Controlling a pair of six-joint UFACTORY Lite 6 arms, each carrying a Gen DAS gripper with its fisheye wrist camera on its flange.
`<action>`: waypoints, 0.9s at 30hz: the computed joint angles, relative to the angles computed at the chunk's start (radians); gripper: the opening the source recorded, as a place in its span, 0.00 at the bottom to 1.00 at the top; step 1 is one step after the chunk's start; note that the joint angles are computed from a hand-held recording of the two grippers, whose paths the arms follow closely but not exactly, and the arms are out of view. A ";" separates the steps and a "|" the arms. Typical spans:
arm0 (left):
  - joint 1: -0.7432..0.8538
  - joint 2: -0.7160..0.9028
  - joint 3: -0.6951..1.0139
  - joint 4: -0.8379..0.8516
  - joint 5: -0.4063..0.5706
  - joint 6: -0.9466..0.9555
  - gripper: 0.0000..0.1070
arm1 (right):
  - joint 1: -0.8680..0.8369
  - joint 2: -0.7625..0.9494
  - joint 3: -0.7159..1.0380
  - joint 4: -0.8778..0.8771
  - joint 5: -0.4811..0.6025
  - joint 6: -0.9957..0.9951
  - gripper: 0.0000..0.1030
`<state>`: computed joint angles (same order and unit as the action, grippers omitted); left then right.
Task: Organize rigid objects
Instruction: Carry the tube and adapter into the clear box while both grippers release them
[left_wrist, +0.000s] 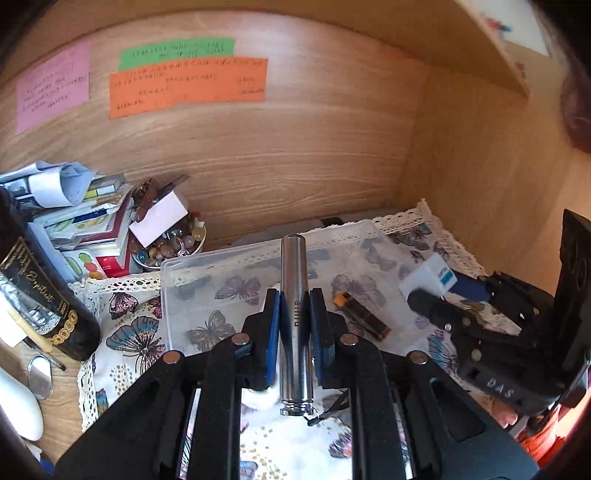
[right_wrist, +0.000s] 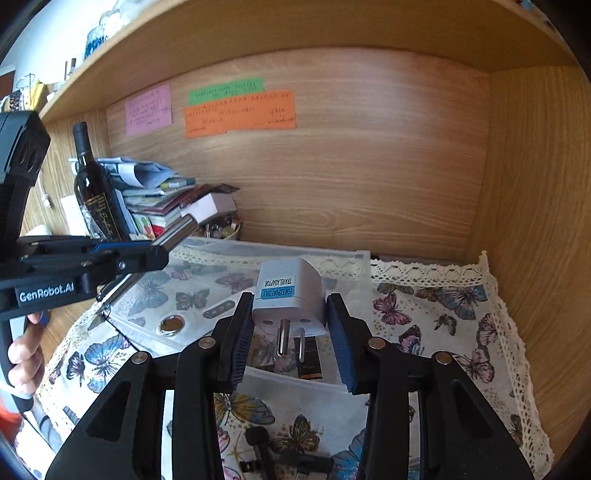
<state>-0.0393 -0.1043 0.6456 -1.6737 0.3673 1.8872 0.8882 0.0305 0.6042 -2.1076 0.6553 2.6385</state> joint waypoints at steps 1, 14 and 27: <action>-0.007 0.031 0.019 -0.020 -0.013 0.016 0.14 | -0.016 0.031 0.021 -0.017 -0.017 0.008 0.35; -0.093 0.312 0.159 -0.075 -0.082 0.093 0.14 | -0.091 0.231 0.169 -0.088 -0.128 0.025 0.35; -0.080 0.160 0.038 -0.156 -0.060 0.183 0.14 | -0.073 0.211 0.157 -0.068 -0.118 0.014 0.36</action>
<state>-0.1190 0.0553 0.6834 -1.8293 0.3070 2.0701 0.8153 0.2415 0.7608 -2.1755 0.5372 2.6523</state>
